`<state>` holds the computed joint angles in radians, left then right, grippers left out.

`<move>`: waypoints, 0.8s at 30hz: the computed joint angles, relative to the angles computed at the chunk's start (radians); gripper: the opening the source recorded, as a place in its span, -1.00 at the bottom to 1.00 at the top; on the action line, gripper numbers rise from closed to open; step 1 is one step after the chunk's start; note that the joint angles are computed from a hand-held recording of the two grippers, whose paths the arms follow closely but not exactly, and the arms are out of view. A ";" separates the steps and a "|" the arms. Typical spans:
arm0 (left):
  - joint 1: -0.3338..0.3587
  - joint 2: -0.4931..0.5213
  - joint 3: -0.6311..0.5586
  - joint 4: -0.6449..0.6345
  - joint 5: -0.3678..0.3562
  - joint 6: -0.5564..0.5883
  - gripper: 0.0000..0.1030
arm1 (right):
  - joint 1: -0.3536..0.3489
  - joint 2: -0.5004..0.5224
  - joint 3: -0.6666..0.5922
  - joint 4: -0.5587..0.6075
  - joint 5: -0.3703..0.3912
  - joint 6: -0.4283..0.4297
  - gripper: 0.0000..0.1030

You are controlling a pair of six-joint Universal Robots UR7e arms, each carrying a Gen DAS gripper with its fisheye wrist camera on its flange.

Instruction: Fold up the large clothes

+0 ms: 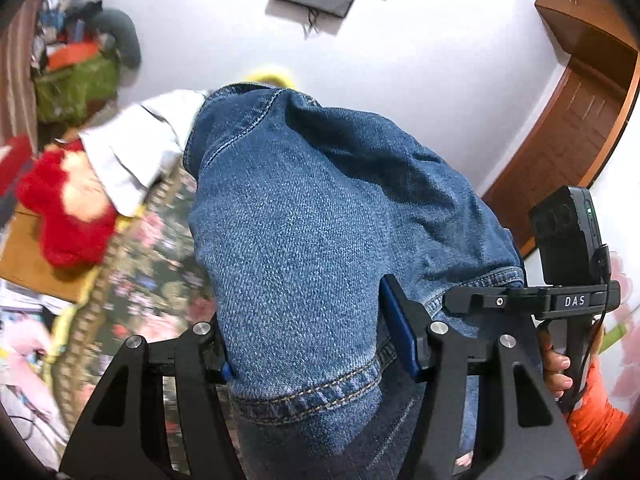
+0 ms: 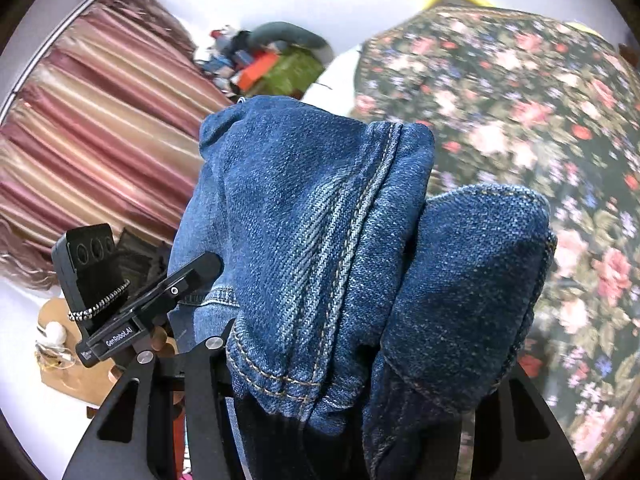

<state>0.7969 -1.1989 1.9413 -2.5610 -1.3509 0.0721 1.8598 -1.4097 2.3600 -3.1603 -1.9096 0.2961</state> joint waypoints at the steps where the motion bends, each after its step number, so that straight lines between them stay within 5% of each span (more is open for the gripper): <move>1: 0.002 -0.017 0.007 0.003 0.015 0.004 0.16 | 0.005 0.011 -0.004 -0.009 0.005 -0.001 0.00; 6: 0.047 -0.029 0.025 0.009 0.075 0.001 0.16 | -0.001 0.136 -0.053 -0.044 0.050 0.002 0.00; 16: 0.201 0.081 0.058 0.029 0.167 -0.010 0.17 | -0.174 0.407 -0.146 0.010 0.141 0.003 0.00; 22: 0.179 0.091 0.147 -0.142 0.241 0.096 0.32 | -0.220 0.445 -0.156 0.018 0.134 -0.042 0.06; 24: 0.162 0.082 0.171 -0.164 0.272 0.109 0.34 | -0.208 0.429 -0.171 0.067 0.097 -0.047 0.22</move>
